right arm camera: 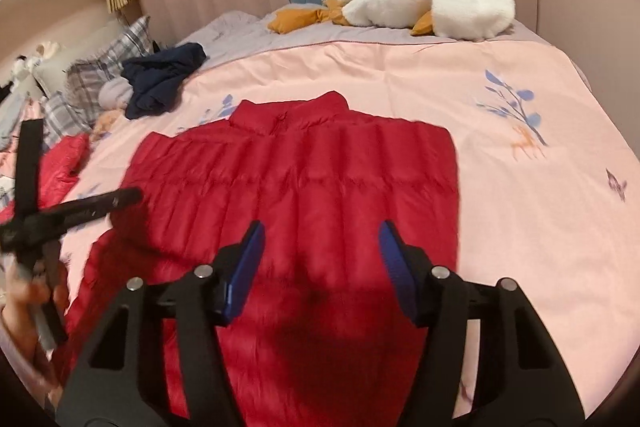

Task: Fold large clothes

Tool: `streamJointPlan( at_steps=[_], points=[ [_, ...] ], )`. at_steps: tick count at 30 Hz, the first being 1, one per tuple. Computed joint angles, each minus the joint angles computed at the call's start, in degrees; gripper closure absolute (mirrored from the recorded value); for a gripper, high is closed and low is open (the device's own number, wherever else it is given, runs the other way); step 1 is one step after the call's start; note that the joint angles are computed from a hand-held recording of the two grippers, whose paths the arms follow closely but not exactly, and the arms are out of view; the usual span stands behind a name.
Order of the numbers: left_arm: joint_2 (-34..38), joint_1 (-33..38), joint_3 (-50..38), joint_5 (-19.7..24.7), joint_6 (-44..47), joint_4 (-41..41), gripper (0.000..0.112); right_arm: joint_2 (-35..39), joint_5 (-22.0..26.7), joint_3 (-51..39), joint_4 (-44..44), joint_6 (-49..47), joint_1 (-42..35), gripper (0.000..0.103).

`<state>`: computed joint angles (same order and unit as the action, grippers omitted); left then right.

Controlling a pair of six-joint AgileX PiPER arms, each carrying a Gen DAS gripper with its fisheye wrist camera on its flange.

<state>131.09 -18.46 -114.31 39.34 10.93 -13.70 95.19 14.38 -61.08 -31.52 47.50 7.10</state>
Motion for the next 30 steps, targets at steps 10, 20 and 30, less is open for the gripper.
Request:
streamJointPlan(
  at_steps=[10, 20, 30],
  points=[
    [3.91, -0.32, -2.32, 1.71, 1.96, 2.65, 0.063, 13.19, 4.35, -7.54, -0.28, -2.54, 1.21, 0.042],
    [4.01, -0.22, -2.15, 1.37, 3.22, 1.92, 0.062, 12.13, 9.00, -16.03, 1.69, -5.23, 2.26, 0.040],
    [4.93, 0.25, -3.32, 2.01, 5.11, 0.21, 0.061, 28.38, 21.45, -36.58, 12.45, -13.32, 0.97, 0.034]
  ],
)
